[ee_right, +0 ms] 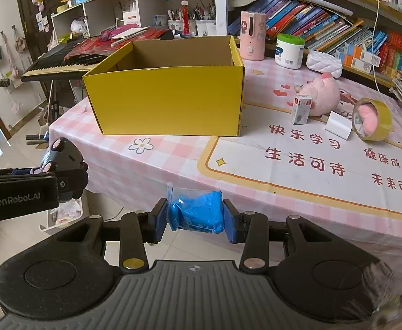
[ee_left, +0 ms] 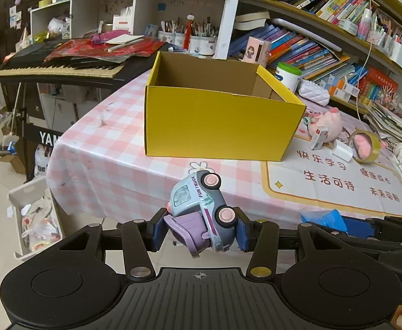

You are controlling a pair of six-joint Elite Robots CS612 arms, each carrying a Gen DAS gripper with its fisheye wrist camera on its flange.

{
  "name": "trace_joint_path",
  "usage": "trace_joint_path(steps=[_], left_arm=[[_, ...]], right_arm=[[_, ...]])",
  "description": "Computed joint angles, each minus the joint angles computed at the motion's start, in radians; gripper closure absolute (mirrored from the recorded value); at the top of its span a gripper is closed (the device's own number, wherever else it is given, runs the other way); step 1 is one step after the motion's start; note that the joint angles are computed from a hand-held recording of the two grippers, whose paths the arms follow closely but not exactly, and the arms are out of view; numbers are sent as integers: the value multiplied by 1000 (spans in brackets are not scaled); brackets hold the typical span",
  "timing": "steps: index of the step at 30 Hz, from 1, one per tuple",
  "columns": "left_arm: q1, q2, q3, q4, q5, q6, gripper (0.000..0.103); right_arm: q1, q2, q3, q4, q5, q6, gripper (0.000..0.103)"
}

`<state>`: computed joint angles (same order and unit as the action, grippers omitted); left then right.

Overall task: Organize objects
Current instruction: 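Lift and carry the blue packet and toy car over the yellow box with both tools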

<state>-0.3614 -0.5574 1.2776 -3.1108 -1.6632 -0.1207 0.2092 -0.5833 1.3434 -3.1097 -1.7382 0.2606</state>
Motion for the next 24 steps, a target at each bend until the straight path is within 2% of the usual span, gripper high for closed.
trace_joint_path(steps=[13,24], left_arm=[[6,2,-7,-15,-14,15,56],[2,17,-40,10,-41,24,56]], right_arm=[[6,3,-8,-6,-13,2,64],[-1,0,-6,6,-19,13,64]])
